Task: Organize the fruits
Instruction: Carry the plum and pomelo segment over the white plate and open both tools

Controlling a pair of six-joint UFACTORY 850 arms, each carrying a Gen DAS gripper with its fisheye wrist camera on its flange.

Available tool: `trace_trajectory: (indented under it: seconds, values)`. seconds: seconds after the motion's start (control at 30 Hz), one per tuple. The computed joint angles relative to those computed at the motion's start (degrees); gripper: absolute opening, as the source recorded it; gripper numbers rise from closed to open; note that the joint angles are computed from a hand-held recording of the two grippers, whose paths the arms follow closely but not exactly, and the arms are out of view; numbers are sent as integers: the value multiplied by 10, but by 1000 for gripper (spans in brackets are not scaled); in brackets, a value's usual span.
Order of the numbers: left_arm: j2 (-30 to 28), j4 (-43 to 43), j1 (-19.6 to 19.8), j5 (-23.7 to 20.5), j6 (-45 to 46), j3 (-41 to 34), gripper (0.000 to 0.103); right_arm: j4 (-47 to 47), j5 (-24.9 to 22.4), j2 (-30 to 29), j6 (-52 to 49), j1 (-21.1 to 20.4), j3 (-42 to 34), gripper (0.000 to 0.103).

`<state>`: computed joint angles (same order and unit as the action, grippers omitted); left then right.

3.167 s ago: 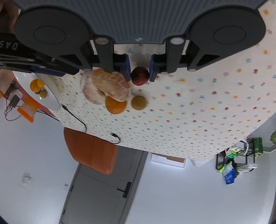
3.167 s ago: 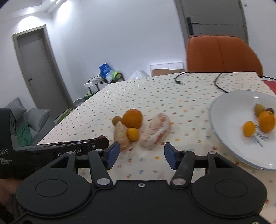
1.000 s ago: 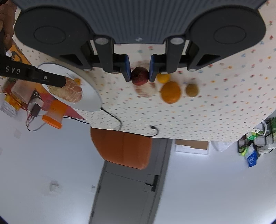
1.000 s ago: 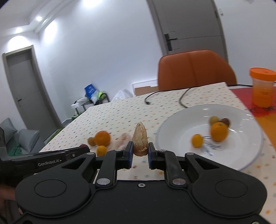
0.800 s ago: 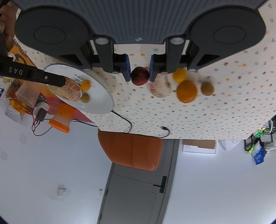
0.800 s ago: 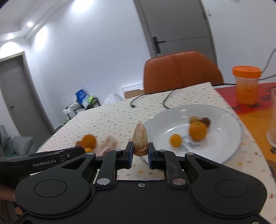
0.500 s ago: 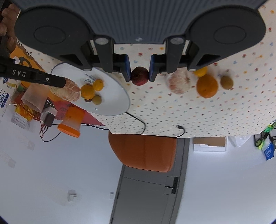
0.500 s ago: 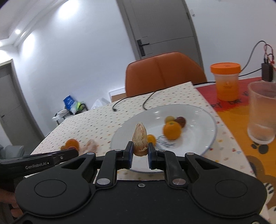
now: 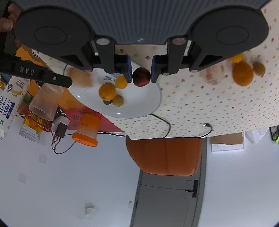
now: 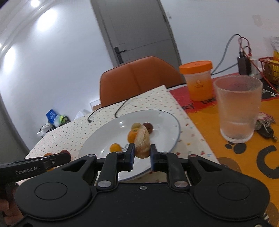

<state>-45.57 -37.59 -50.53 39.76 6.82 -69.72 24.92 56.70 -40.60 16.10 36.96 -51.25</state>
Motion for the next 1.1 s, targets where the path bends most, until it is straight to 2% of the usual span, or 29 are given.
trace_trajectory:
  seconds: [0.13,0.17,0.3,0.47,0.63,0.8,0.87,1.1]
  values:
    - [-9,-4,-3,-13,13,-21,22,-1,16,4,-4,2,11,37]
    - [-10,-12,-4,-14,20,-25,25,0,20,5,-3,4,15,40]
    - [-10,-19,-6,-22,39,-29,30,3,22,7,7,3,23,43]
    - [-2,-45,-6,-19,43,-17,44,1,22,5,14,1,24,46]
    - [10,-76,-7,3,58,5,59,5,26,5,9,9,21,53]
    - [27,-107,-7,21,56,32,75,9,22,4,5,17,17,56]
    - [35,-104,-6,29,46,46,81,12,20,5,2,22,16,63]
    - [59,-116,-5,50,29,90,84,28,14,10,-12,39,11,83]
